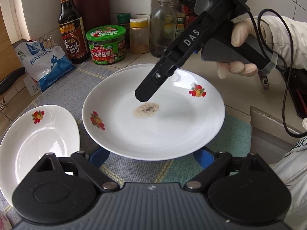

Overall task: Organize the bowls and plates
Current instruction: 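Lower the stained plate onto the other white plate with both tools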

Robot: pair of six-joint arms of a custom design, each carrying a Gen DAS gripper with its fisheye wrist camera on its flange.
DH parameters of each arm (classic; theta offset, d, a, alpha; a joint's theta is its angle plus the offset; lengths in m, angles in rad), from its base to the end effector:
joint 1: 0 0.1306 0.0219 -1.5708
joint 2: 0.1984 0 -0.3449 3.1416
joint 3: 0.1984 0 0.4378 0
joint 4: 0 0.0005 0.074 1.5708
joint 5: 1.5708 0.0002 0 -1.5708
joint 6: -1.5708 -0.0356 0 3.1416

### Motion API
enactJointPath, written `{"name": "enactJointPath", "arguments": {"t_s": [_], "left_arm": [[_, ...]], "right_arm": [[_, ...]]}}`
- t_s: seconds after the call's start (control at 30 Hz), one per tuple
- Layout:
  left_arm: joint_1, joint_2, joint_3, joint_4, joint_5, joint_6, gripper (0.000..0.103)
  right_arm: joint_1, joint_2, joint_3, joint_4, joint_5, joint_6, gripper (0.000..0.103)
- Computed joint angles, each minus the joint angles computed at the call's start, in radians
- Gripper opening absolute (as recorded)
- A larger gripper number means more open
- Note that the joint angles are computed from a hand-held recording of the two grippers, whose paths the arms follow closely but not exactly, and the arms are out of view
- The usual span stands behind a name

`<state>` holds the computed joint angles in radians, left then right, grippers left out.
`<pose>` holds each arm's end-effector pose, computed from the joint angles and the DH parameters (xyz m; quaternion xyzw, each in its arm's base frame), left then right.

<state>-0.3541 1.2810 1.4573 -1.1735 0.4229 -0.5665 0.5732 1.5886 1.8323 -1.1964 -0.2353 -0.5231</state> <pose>0.4441 -0.1803 0.4613 0.4698 0.8138 -0.1709 0.2964 0.4860 0.3230 0.4845 -0.0594 0.9448 0.2528 0.1995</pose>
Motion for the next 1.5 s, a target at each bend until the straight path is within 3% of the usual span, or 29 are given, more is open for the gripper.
{"name": "enactJointPath", "arguments": {"t_s": [0.6,0.97,1.5], "left_arm": [[0.003,0.031,0.021,-0.003,0.014,-0.024,0.093],[0.015,0.045,0.03,0.006,0.054,-0.091,0.093],[0.01,0.027,0.009,0.034,0.039,-0.037,0.094]], "right_arm": [[-0.004,-0.046,-0.039,-0.006,0.031,-0.041,0.103],[0.035,-0.061,-0.019,-0.054,0.155,-0.114,0.103],[0.103,-0.012,0.071,-0.207,0.316,-0.109,0.103]]}}
